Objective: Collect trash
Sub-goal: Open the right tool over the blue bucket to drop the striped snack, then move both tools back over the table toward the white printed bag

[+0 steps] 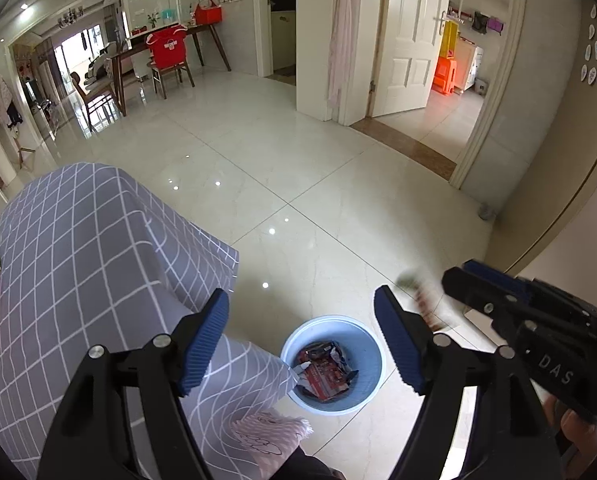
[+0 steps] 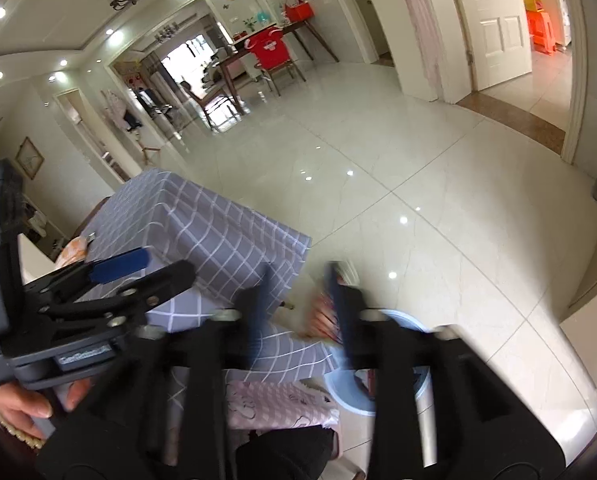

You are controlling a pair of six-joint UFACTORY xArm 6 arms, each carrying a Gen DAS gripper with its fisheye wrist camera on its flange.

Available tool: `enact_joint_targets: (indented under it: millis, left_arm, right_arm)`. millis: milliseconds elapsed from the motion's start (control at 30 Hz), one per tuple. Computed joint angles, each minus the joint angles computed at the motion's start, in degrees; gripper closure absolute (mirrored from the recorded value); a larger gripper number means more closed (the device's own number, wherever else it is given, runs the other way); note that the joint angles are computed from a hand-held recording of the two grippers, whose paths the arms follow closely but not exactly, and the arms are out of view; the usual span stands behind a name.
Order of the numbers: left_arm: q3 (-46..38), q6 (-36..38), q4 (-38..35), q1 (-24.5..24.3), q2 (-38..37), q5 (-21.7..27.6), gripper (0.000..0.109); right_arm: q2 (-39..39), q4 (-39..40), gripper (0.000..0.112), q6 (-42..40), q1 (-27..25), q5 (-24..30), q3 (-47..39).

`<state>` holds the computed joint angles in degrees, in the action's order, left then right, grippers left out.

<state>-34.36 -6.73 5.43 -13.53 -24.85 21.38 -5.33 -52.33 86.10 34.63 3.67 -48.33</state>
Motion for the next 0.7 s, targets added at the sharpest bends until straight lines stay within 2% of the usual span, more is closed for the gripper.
enact_joint_targets:
  millis: [67,467,700]
  left_arm:
    - [0.0,0.8,-0.3,0.7,-0.2,0.1,0.035]
    - [1.6,6.8,-3.7,4.3,-3.6,0.4,0.034]
    - [3.5,15.9,-10.0,10.5,-7.8,0.9,0.034]
  right_arm:
    - [0.0,-2.8,0.05,2.5,0.0,1.3,-0.6]
    - [1.2,2.9,0.05,-3.7,3.2,3.7,-3.7]
    - [5.9,5.4,0.05,-8.4,8.1,6.7,-12.1]
